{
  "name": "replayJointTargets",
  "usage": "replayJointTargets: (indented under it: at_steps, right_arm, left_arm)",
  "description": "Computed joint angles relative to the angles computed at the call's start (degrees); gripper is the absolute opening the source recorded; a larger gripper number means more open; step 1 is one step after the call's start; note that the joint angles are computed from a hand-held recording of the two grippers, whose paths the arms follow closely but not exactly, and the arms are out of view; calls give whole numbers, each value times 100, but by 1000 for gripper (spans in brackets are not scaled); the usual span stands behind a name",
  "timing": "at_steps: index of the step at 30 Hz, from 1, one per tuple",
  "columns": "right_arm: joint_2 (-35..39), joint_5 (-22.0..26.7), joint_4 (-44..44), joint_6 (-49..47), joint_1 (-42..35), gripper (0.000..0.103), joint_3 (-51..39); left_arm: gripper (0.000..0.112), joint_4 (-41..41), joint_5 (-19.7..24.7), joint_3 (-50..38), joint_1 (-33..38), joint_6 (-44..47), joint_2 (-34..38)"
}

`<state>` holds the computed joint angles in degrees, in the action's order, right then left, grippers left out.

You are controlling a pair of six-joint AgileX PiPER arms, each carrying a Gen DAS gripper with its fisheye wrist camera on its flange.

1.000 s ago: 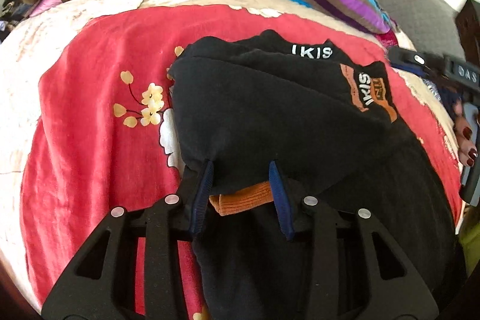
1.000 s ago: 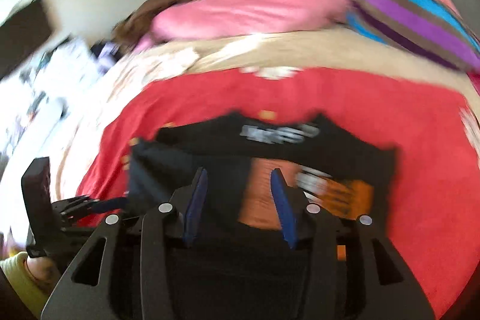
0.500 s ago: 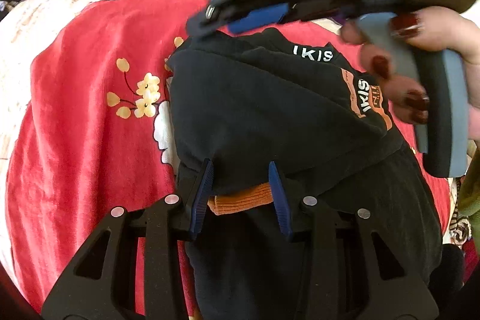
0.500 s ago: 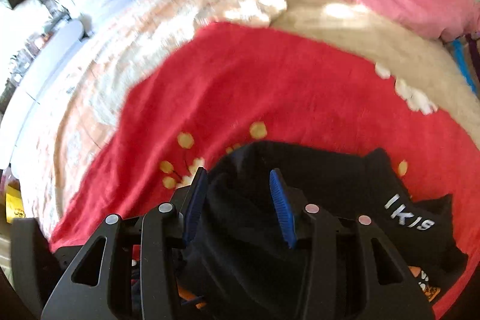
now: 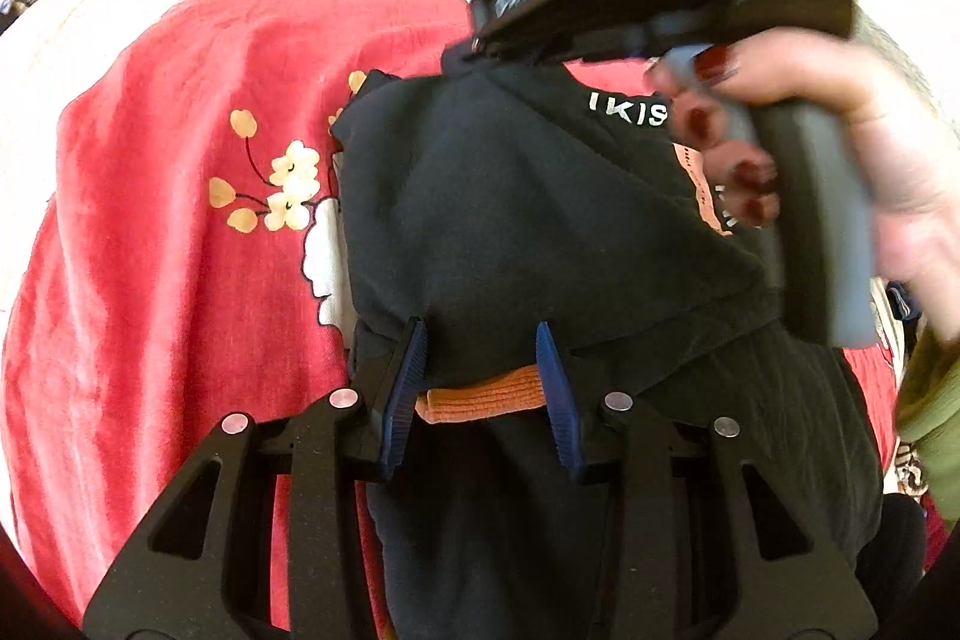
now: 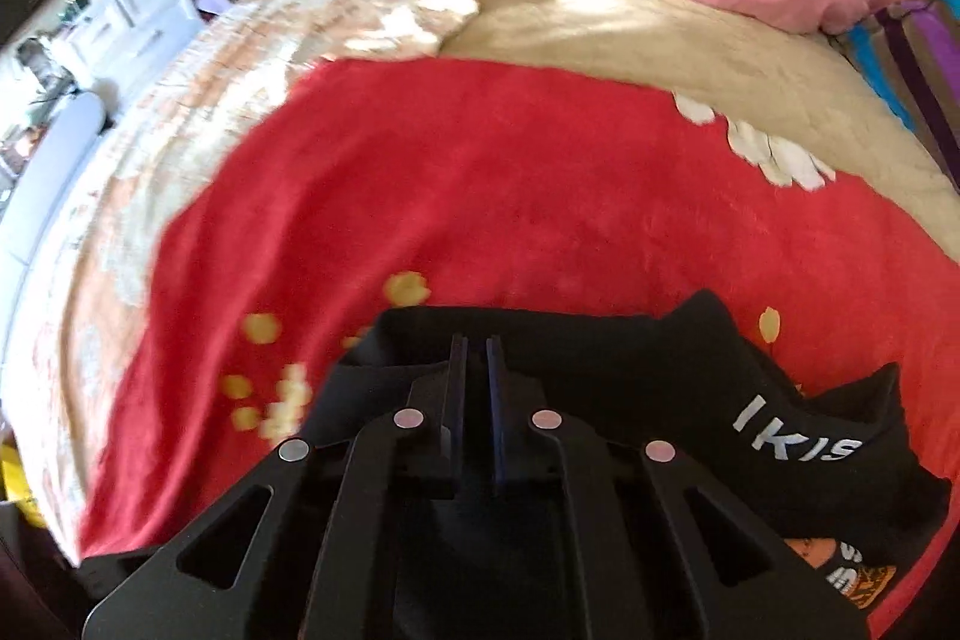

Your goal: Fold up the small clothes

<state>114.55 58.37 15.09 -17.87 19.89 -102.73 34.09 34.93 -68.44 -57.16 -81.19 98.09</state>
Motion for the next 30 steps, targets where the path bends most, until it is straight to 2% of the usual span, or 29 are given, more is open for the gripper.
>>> replayJointTargets:
  at_steps: [1,4,7,9,14,19,20,23,25,27,30]
  right_arm:
    - [72,-134,-197,116,36,5,73]
    - [24,-498,-10,-118,-54,7,393]
    - [-481,-708,1180,-903,-684,11,890]
    - [-793,-613,1771,-1412,-1128,20,1119]
    - [-1897,-506,2064,-2465,-2426,23,2157]
    - [-2787,-695,1888,-3187,-3478,24,3445]
    - [-2823,-718,1870,-3165,-3609,27,3587]
    - [-2650,-803,1932,-3004,-3865,28,3744]
    - [-2515,-906,1909,-2868,-3853,29,3707]
    - [-2380,-1024,1920,-2751,-3777,36,3604]
    - [-2135,-1340,1687,-2383,-3582,39,3371]
  left_arm:
    - [30,5,-9,24,0,-7,-17]
    - [30,-37,-34,16,16,28,10]
    - [30,-130,-28,-6,34,91,17]
    - [30,-229,37,-79,42,170,20]
    - [30,-551,212,-239,150,564,-145]
    - [30,144,609,-564,-158,241,-352]
    - [31,217,674,-644,-210,242,-321]
    - [31,262,742,-871,-294,500,-77]
    - [32,90,759,-1019,-269,792,203]
    - [32,-65,697,-1082,-205,943,429]
    - [32,-174,579,-959,-121,1039,459]
